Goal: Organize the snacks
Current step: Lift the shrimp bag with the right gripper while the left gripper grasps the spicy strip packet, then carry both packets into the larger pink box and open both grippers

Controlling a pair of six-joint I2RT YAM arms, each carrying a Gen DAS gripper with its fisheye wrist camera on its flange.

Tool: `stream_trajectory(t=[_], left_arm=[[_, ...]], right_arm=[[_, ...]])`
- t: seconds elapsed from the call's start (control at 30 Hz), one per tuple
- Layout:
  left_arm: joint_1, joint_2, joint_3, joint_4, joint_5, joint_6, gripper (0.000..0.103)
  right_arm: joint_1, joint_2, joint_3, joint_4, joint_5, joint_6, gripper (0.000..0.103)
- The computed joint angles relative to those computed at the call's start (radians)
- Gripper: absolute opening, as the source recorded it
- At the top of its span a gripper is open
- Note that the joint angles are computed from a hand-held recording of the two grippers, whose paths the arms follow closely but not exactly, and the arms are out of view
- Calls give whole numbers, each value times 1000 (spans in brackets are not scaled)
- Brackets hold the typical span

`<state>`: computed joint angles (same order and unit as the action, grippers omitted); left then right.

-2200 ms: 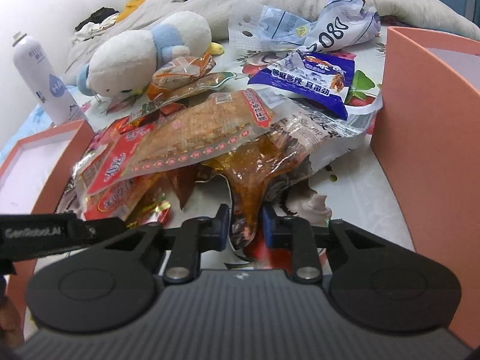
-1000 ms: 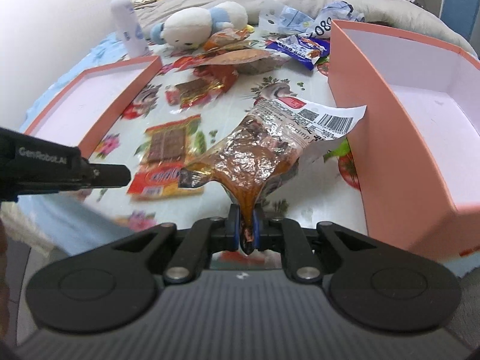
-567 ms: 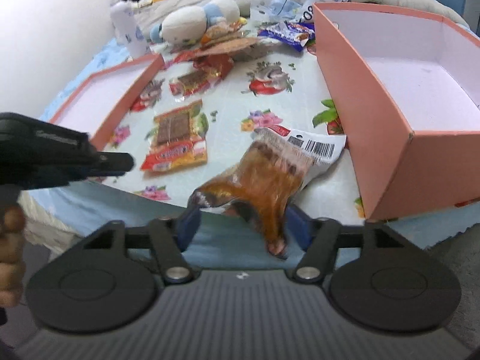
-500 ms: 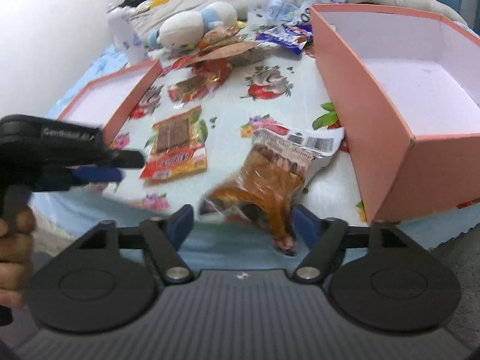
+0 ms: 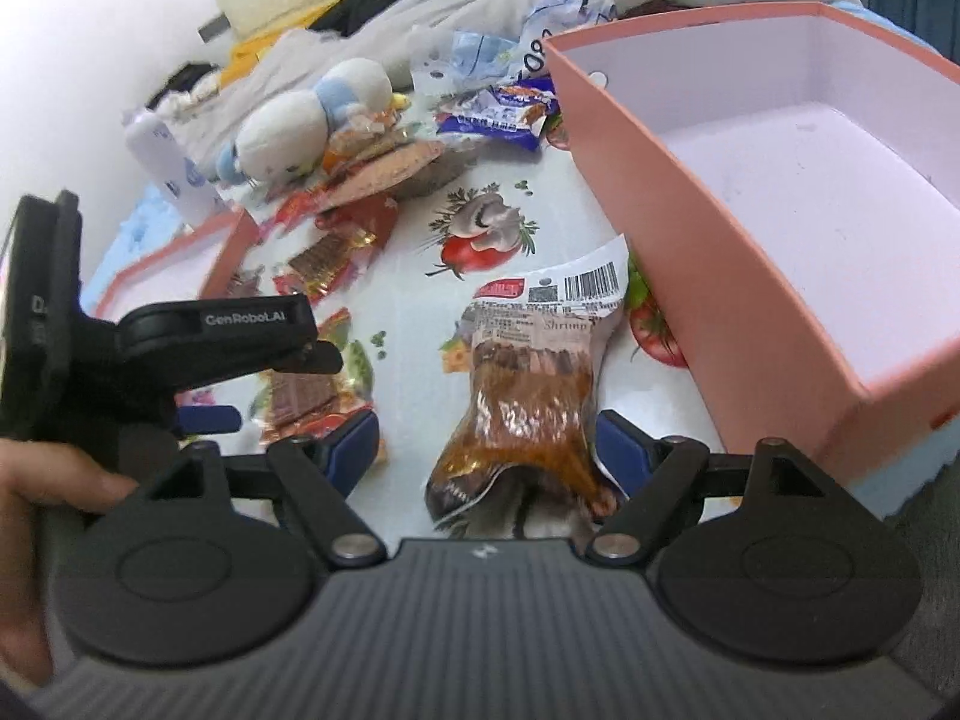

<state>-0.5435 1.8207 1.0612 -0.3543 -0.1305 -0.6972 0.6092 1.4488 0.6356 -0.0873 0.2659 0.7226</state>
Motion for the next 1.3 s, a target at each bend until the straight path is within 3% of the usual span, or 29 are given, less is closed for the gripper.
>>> stream_trajectory(t=[0.2, 0.37, 0.53, 0.67, 0.93, 1.3], left_arm=[[-8, 79, 40, 0, -76, 35, 94], [-33, 132, 108, -72, -98, 156, 91], [-45, 131, 113, -72, -90, 183, 80], [-65, 111, 95, -54, -102, 198, 64], [-79, 38, 41, -44, -74, 164, 62], [-131, -270, -61, -132, -93, 79, 62]], right_arm=[[-29, 167, 83, 29, 28, -78, 80], [-56, 260, 121, 34, -19, -130, 76], [-48, 260, 115, 57, -15, -208, 49], [-62, 231, 105, 59, -48, -235, 44], [-55, 110, 47, 47, -46, -235, 44], [-21, -168, 4, -90, -16, -215, 44]])
